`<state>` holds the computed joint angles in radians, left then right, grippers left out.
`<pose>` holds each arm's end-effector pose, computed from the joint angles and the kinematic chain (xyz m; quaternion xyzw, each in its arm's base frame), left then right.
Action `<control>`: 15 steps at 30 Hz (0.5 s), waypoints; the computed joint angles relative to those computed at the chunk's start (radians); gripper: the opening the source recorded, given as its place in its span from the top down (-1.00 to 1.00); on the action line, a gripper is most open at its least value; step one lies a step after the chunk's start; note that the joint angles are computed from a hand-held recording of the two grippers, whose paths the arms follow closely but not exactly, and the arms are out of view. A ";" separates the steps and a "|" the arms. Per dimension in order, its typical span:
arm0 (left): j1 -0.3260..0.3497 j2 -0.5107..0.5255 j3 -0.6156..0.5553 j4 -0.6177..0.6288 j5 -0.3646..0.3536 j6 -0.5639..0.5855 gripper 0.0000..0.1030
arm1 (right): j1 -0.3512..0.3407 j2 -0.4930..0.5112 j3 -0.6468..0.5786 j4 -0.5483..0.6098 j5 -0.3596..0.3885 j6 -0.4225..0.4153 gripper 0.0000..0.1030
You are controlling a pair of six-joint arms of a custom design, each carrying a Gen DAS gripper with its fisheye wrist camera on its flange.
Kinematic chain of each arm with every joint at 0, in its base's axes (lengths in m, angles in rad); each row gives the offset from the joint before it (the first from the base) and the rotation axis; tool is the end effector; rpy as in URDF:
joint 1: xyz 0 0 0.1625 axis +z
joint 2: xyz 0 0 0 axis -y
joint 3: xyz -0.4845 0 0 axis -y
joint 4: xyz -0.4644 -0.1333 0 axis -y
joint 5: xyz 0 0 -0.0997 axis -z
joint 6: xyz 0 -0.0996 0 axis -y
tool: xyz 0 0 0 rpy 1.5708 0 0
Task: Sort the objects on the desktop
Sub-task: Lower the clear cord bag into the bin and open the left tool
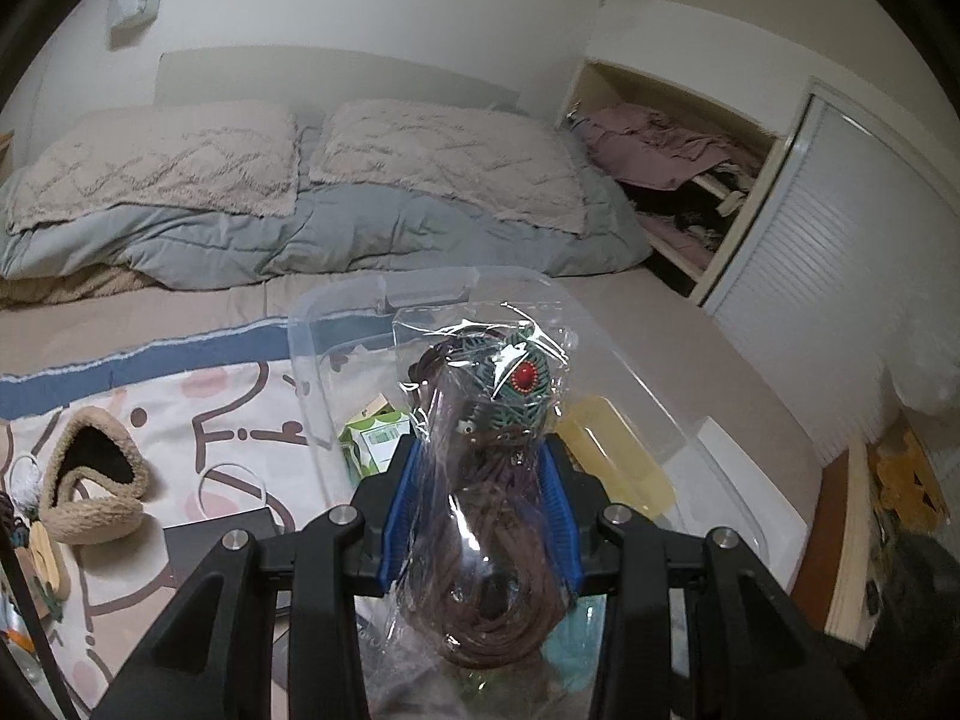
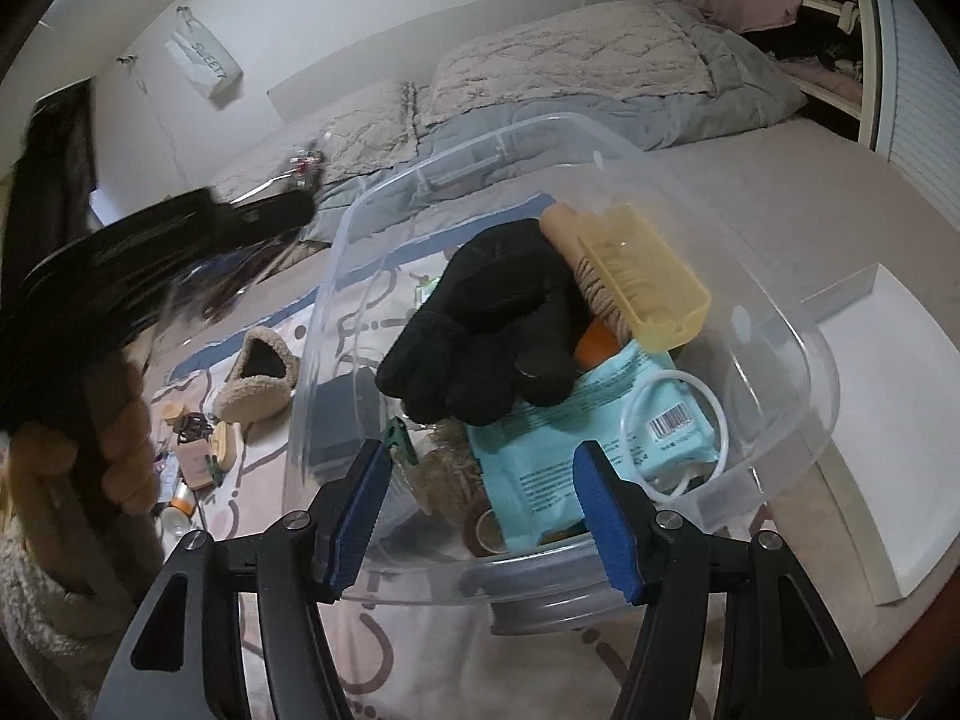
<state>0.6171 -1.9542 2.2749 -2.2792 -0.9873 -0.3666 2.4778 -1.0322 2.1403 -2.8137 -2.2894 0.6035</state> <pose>-0.2036 -0.3752 0.4262 0.2189 0.9156 -0.3188 0.1098 0.4865 -0.2946 0.1019 0.1178 -0.9269 0.2864 0.2122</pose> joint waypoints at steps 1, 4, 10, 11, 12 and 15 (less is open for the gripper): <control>0.007 0.013 0.000 -0.012 0.001 0.000 0.24 | -0.004 -0.003 0.004 -0.004 0.002 -0.003 -0.24; 0.026 0.064 -0.008 -0.049 0.011 0.000 0.24 | -0.006 -0.010 0.009 -0.015 -0.001 -0.014 -0.24; 0.057 0.168 -0.022 -0.124 0.092 -0.079 0.24 | 0.003 -0.015 0.012 -0.046 -0.031 -0.045 -0.24; 0.064 0.186 -0.024 -0.136 0.101 -0.100 0.24 | 0.002 -0.016 0.012 -0.052 -0.029 -0.050 -0.24; 0.070 0.197 -0.026 -0.140 0.103 -0.110 0.24 | 0.002 -0.016 0.014 -0.057 -0.029 -0.054 -0.24; 0.083 0.238 -0.033 -0.158 0.118 -0.116 0.23 | 0.000 -0.018 0.017 -0.060 -0.030 -0.064 -0.24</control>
